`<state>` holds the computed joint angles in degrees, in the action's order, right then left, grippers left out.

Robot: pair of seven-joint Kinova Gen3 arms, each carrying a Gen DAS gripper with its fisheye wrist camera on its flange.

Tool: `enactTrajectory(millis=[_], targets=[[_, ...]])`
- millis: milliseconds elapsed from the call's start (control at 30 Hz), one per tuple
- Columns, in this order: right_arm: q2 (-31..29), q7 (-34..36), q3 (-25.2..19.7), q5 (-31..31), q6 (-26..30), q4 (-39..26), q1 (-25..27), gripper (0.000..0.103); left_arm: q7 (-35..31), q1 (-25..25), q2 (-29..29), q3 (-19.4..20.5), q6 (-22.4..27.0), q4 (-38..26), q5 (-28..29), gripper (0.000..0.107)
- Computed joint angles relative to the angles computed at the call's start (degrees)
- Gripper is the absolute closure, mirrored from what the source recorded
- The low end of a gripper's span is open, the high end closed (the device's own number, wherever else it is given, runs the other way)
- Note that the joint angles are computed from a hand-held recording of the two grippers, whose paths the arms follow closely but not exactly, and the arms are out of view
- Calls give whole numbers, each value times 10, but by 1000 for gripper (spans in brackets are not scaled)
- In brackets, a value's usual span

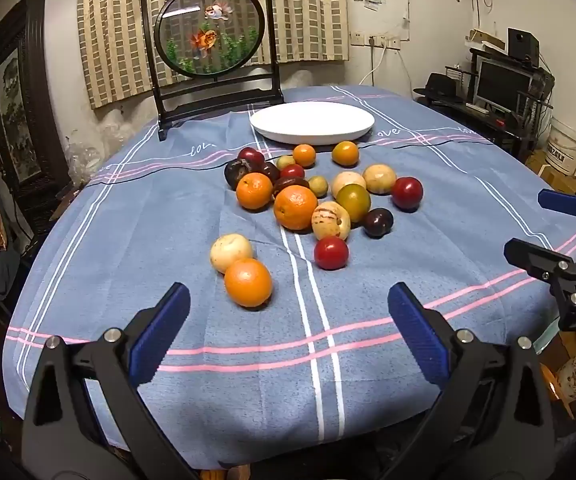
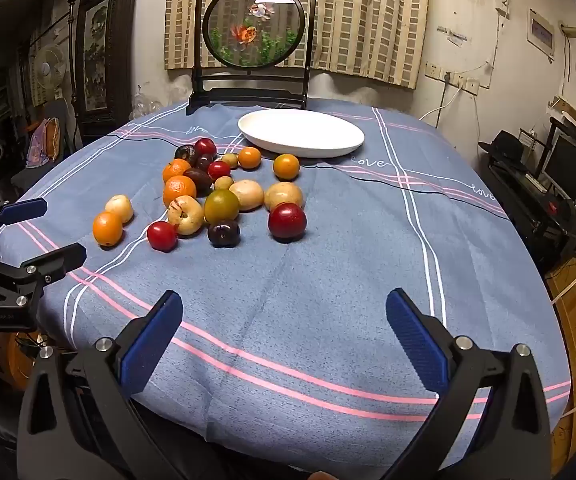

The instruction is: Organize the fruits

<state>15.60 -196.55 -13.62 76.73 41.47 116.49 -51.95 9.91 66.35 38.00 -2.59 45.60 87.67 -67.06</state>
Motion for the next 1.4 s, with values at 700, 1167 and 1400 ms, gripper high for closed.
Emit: enactTrajectory(millis=[700, 1167, 1400], targets=[[0, 9, 0, -10, -3, -3, 0, 1, -16, -7, -2, -2, -20, 4, 9, 7], [1, -4, 2, 1, -8, 4, 1, 1, -17, -6, -3, -4, -20, 5, 15, 7], [0, -1, 1, -1, -7, 3, 2, 1, -17, -7, -3, -4, -20, 6, 16, 7]])
